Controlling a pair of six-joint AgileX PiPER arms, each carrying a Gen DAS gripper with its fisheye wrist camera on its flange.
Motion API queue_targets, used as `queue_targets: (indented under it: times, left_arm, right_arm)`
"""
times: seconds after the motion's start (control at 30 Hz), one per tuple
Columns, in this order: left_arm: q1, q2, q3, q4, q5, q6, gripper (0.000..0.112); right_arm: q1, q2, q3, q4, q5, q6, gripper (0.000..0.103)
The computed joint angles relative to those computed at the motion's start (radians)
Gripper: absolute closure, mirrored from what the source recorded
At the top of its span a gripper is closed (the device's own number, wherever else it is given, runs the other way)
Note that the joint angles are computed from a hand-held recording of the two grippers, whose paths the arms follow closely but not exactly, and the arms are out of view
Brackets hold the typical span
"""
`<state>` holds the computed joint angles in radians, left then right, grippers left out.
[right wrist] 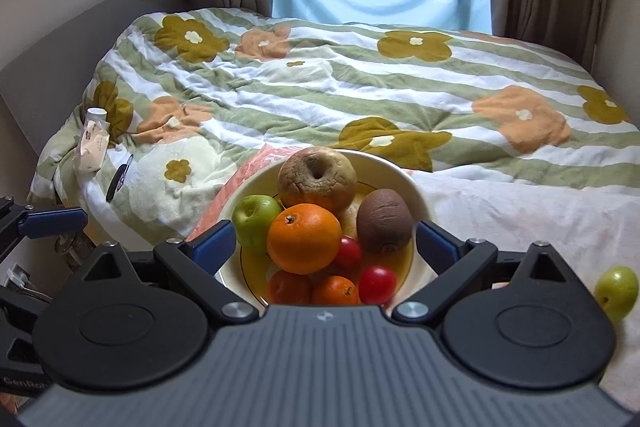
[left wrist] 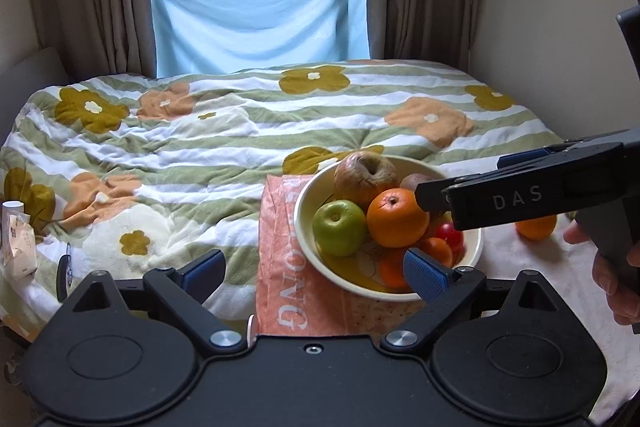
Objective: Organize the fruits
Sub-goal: 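Open the left tool on the tomato while the right tool lowers and releases the orange in the bowl, then move both tools toward the last orange and green apple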
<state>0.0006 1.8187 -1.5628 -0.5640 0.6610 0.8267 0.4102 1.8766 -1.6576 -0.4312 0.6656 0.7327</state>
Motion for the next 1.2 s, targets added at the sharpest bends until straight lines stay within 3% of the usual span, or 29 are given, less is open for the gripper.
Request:
queue_targets:
  times: [0.3, 0.5, 0.67, 0.9, 1.2]
  left_arm:
    - [0.007, -0.065, 0.016, -0.078, 0.043, 0.069, 0.014]
    - [-0.028, -0.153, 0.091, -0.048, 0.008, 0.037, 0.014]
    - [-0.107, -0.242, 0.177, 0.066, -0.062, -0.107, 0.014]
    - [-0.299, -0.327, 0.260, 0.408, -0.134, -0.526, 0.014]
    - [-0.534, -0.272, 0.270, 0.793, -0.169, -1.005, 0.014]
  right_arm:
    - [0.057, -0.178, 0.129, -0.152, 0.080, 0.161, 0.000]
    - [0.063, -0.347, 0.285, -0.217, 0.096, 0.239, 0.000]
    - [0.008, -0.492, 0.413, -0.181, 0.079, 0.177, 0.000]
    - [-0.201, -0.671, 0.567, 0.041, 0.011, -0.138, 0.000]
    - [-0.620, -0.723, 0.666, 0.589, -0.053, -0.896, 0.000]
